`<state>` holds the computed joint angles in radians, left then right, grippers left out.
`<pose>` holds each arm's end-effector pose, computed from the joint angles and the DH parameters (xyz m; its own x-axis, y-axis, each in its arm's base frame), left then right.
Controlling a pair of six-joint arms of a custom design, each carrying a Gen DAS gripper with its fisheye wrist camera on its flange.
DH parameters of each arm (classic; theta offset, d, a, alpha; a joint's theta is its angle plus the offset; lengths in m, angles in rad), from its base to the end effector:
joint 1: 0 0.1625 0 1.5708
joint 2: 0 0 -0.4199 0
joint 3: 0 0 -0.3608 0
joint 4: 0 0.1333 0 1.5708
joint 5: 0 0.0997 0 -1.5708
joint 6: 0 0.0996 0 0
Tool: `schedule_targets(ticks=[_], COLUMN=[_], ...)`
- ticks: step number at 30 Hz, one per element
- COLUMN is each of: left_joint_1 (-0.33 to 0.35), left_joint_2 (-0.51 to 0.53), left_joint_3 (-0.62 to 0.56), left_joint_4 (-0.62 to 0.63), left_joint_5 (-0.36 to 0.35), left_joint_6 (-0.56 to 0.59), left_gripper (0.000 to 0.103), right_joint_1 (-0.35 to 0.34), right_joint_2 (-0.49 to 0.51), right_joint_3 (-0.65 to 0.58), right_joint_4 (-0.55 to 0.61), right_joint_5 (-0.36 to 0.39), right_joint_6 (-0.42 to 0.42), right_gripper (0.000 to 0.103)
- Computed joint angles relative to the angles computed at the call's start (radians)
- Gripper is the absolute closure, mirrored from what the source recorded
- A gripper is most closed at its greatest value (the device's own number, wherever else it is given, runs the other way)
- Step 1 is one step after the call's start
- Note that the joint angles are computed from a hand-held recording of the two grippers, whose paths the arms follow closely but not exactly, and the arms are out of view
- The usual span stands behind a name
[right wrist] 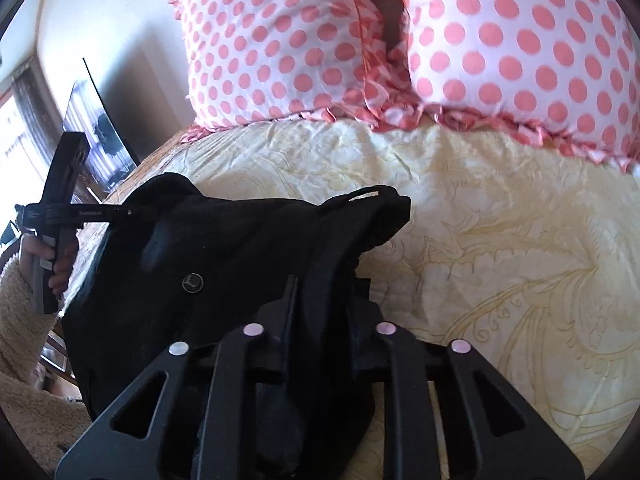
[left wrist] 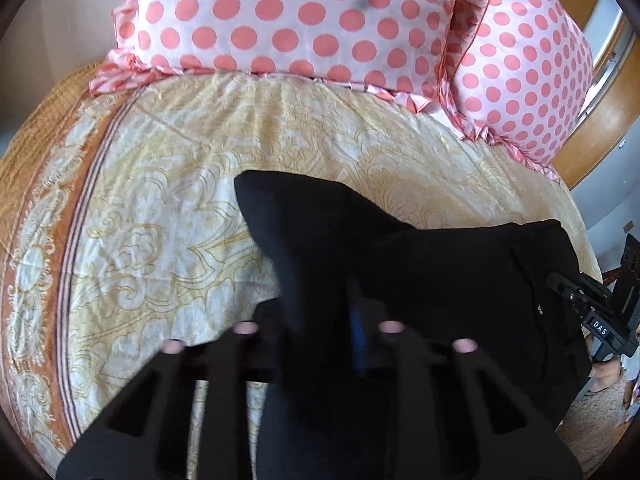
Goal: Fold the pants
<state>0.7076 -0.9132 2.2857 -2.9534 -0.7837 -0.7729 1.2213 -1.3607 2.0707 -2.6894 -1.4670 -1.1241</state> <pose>-0.1928 -0.4332 0.0718 -0.8629 -0.0731 -0.5000 0.2198 0.8366 -0.5018 -0.0336 -0.5115 0.2867 -0.6932 -0.6472 0.3173 -0.7198 0.6447 -0.2574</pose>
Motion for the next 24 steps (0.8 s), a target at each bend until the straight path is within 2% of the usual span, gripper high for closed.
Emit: schedule_targets(ticks=[3,6,10,13,18,20,22,24], left_joint_1=[-0.014,-0.024,-0.005,0.012,0.065,0.107,0.149,0.171], left_joint_2=[-0.008,-0.019,-0.025,0.0,0.104,0.131,0.151,0.182], left_joint_3=[0.002,-0.005,-0.055,-0.12,-0.278,-0.341,-0.391,-0.426], left_joint_4=[0.003,0.012,0.014,0.005,-0.086,-0.045,0.039,0.12], left_joint_5=[0.012,0.026,0.031,0.075,0.188,0.177,0.144,0.157], left_joint_6=[0.004,0.016,0.068,0.132,0.317,0.325,0.288,0.253], left_gripper=[0.093,0.094,0.094,0.094,0.094,0.094,0.092,0.086], right_joint_1=[0.012,0.026,0.066,0.103,0.158,0.166,0.171,0.17], right_joint_2=[-0.009,-0.008,0.025,0.065,0.189,0.255,0.327,0.372], right_joint_3=[0.004,-0.014,-0.047,-0.083,-0.191,-0.268,-0.342,-0.362], right_joint_4=[-0.006,0.011,-0.018,-0.07,-0.204,-0.188,-0.149,-0.161], right_joint_5=[0.002,0.013,-0.014,-0.022,-0.027,-0.066,-0.165,-0.244], right_joint_6=[-0.001,0.009,0.041,0.07,0.131,0.195,0.266,0.3], right_gripper=[0.086,0.087,0.088,0.088,0.088,0.088,0.088,0.087])
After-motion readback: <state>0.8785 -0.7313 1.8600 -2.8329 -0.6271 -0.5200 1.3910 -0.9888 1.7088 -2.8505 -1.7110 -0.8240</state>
